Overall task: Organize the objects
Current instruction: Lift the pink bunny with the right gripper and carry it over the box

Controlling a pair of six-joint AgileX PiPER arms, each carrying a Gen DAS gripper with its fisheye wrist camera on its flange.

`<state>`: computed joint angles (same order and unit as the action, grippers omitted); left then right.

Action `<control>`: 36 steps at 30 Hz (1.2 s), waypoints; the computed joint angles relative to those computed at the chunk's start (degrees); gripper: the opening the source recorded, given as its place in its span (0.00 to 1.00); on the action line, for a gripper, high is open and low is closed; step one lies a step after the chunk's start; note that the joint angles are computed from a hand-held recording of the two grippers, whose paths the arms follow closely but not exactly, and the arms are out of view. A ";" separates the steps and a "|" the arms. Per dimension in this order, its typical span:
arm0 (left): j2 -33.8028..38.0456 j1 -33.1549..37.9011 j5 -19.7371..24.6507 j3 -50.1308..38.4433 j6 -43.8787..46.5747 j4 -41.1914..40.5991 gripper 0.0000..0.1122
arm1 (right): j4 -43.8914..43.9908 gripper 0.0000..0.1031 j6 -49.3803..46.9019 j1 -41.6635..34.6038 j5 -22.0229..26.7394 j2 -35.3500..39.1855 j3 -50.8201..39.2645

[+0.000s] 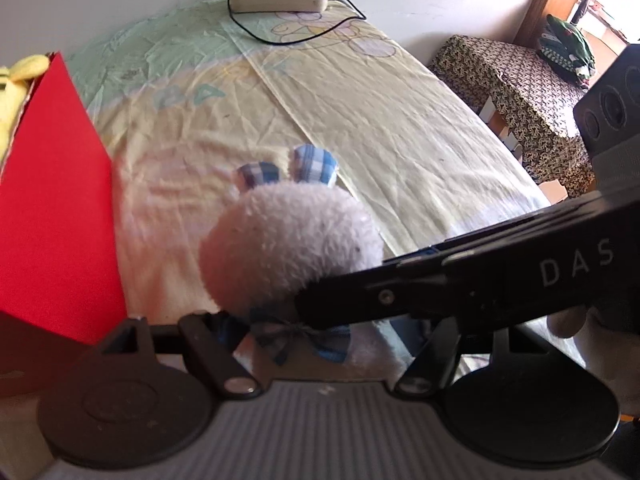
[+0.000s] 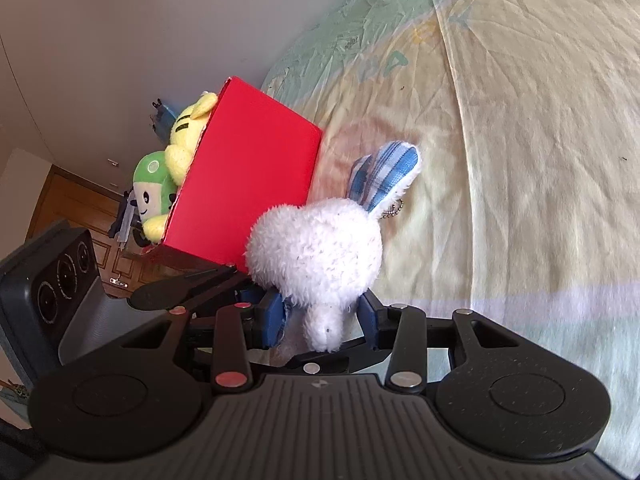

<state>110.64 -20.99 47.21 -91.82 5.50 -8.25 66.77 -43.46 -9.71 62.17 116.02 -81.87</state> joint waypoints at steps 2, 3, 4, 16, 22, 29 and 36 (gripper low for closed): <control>-2.64 0.39 -1.04 3.03 1.89 -1.33 0.64 | 0.20 0.41 -0.72 0.60 -0.23 -1.75 1.55; -3.99 0.58 -1.64 4.58 2.65 -1.73 0.64 | 0.25 0.41 -1.16 0.98 -0.26 -2.58 2.20; -5.52 0.82 -2.28 6.36 3.52 -2.11 0.64 | 0.33 0.41 -1.61 1.35 -0.37 -3.46 2.97; -23.67 8.78 -2.42 23.11 9.44 -6.97 0.64 | 0.55 0.41 -4.42 9.22 4.06 -6.26 1.85; -31.93 14.67 -1.36 28.25 8.15 -5.39 0.64 | 1.82 0.41 -3.60 15.66 5.48 -3.68 -3.85; -37.91 30.61 3.94 29.14 22.48 -14.50 0.64 | 3.05 0.41 0.14 24.69 1.13 -0.62 -12.36; -34.53 48.61 13.72 21.69 43.04 -25.45 0.64 | 2.50 0.41 6.63 32.88 -6.16 4.02 -23.43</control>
